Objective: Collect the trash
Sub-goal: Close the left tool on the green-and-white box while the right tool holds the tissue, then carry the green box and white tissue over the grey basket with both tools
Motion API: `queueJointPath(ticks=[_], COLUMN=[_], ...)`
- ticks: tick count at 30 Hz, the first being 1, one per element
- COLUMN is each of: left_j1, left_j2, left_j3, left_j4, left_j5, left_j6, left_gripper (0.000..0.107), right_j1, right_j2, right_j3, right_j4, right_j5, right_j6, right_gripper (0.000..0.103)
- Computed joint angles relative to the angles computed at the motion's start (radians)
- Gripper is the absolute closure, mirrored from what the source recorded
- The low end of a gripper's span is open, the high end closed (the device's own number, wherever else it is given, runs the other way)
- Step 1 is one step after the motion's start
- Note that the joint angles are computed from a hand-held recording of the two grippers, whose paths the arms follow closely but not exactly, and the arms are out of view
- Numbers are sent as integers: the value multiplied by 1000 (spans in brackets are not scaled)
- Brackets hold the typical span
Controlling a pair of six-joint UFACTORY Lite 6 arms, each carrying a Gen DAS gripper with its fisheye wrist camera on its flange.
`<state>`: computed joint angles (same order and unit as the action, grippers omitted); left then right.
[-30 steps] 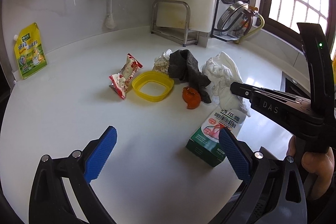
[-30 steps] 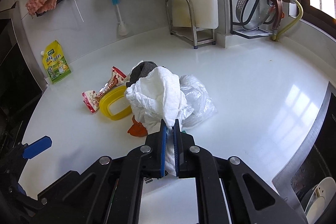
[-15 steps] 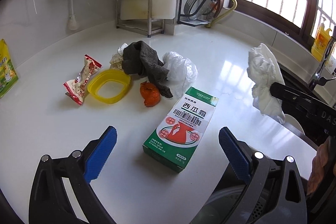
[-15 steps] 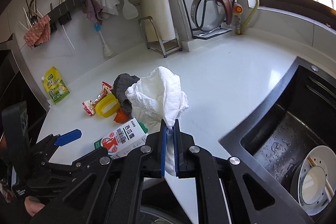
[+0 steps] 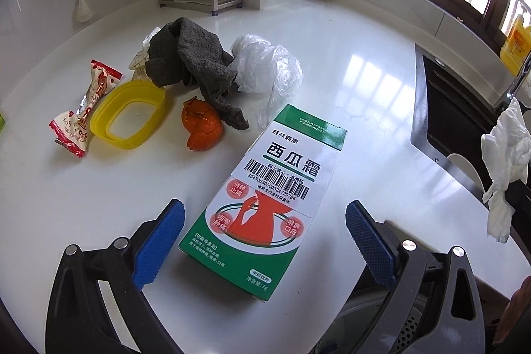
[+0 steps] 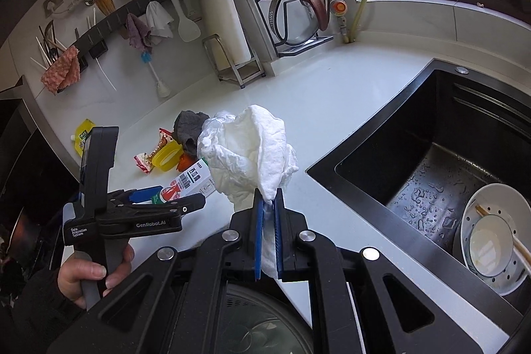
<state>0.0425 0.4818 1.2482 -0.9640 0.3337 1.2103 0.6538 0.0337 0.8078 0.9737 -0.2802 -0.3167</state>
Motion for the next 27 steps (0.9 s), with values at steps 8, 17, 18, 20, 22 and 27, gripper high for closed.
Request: queueJointPath(ticks=[8, 17, 18, 20, 22, 27], left_j1=[-23, 21, 28, 38, 53, 83], left_j2=[-33, -189, -222, -283, -319, -343], left_j3=[-47, -213, -244, -301, -333, -364], left_j4=[-14, -282, -324, -385, -399, -404], left_j5=[-59, -44, -47, -51, -36, -13], left_j6=[15, 247, 289, 351, 372, 384], left_gripper=[40, 47, 47, 48, 51, 56], right_j1=[13, 71, 78, 93, 106, 146], right_j2=[-49, -44, -44, -47, -51, -62], right_j3=[-50, -72, -74, -82, -89, -103], right_j4=[13, 71, 83, 96, 102, 157], right_j5=[-8, -24, -25, -29, -33, -52], right_j6=[7, -11, -18, -22, -19, -50], right_gripper=[97, 97, 97, 97, 97, 97])
